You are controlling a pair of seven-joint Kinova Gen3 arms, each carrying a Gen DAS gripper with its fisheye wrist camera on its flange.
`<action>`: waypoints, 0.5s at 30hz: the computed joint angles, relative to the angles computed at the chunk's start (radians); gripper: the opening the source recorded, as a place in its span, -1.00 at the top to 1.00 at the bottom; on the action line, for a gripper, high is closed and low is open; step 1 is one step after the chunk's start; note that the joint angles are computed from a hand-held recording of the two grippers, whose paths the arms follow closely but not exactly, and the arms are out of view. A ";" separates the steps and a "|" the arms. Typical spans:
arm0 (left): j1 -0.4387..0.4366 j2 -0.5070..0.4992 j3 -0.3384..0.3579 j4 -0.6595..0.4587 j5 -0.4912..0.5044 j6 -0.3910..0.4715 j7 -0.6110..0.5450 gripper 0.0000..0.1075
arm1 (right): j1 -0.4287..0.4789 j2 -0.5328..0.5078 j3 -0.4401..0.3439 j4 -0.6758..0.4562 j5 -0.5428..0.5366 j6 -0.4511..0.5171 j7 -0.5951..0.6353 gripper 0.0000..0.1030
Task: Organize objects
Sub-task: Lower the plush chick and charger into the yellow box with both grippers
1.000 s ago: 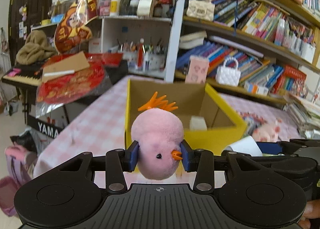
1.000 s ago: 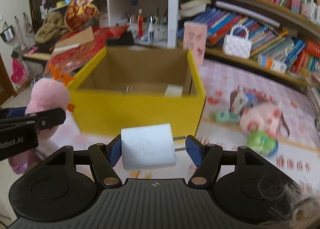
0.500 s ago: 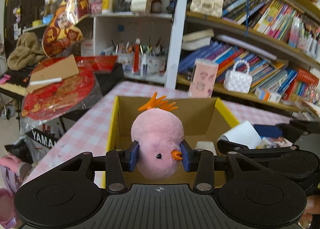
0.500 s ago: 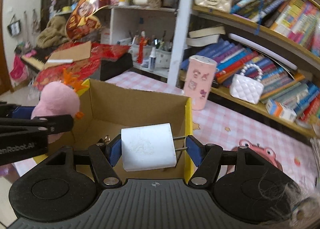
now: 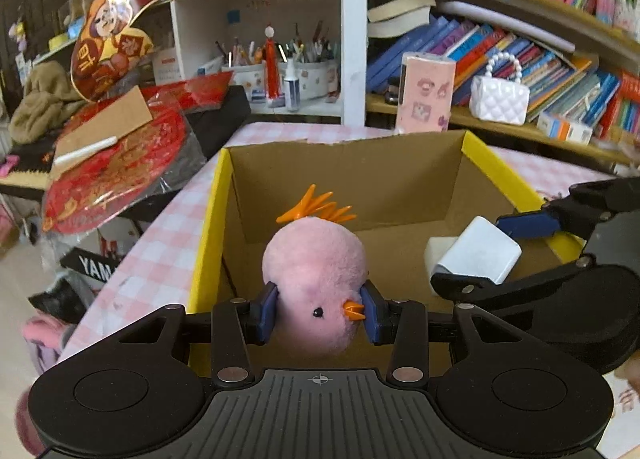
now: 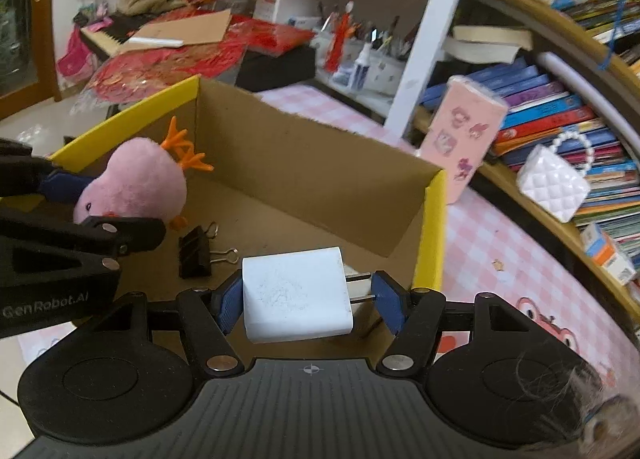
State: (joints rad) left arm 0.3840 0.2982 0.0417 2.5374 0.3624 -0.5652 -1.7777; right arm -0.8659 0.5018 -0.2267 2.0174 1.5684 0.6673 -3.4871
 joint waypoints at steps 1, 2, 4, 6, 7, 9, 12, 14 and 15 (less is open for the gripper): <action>0.007 0.003 -0.005 -0.004 0.009 0.002 -0.013 0.24 | 0.007 0.001 0.000 -0.004 -0.003 -0.011 0.014 -0.24; 0.012 0.005 -0.010 -0.008 0.016 0.005 -0.025 0.24 | 0.008 0.004 0.001 -0.011 -0.011 -0.014 0.035 -0.24; 0.016 0.009 -0.014 -0.013 0.025 0.008 -0.040 0.24 | 0.012 0.004 0.005 -0.021 -0.031 -0.026 0.065 -0.24; 0.017 0.011 -0.015 -0.015 0.028 0.009 -0.051 0.23 | 0.010 0.003 0.011 -0.024 -0.039 -0.036 0.078 -0.24; 0.018 0.011 -0.016 -0.013 0.028 0.007 -0.055 0.23 | 0.007 0.004 0.015 -0.023 -0.038 -0.037 0.076 -0.24; 0.017 0.012 -0.014 -0.013 0.026 0.005 -0.060 0.23 | 0.004 0.004 0.020 -0.025 -0.041 -0.038 0.077 -0.24; 0.004 0.010 -0.005 -0.006 0.009 -0.001 -0.047 0.21 | -0.009 0.005 0.025 -0.022 -0.036 -0.022 0.055 -0.24; -0.007 0.005 0.002 0.004 -0.009 -0.016 -0.026 0.11 | -0.028 0.006 0.026 -0.012 -0.006 0.012 0.017 -0.24; -0.007 0.003 0.004 0.015 -0.012 -0.042 -0.017 0.05 | -0.034 0.007 0.024 -0.008 0.003 0.031 0.007 -0.26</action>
State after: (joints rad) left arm 0.3773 0.3008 0.0457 2.5526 0.3504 -0.6068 -1.7945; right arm -0.8997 0.5084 -0.2032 2.0089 1.5718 0.6983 -3.4800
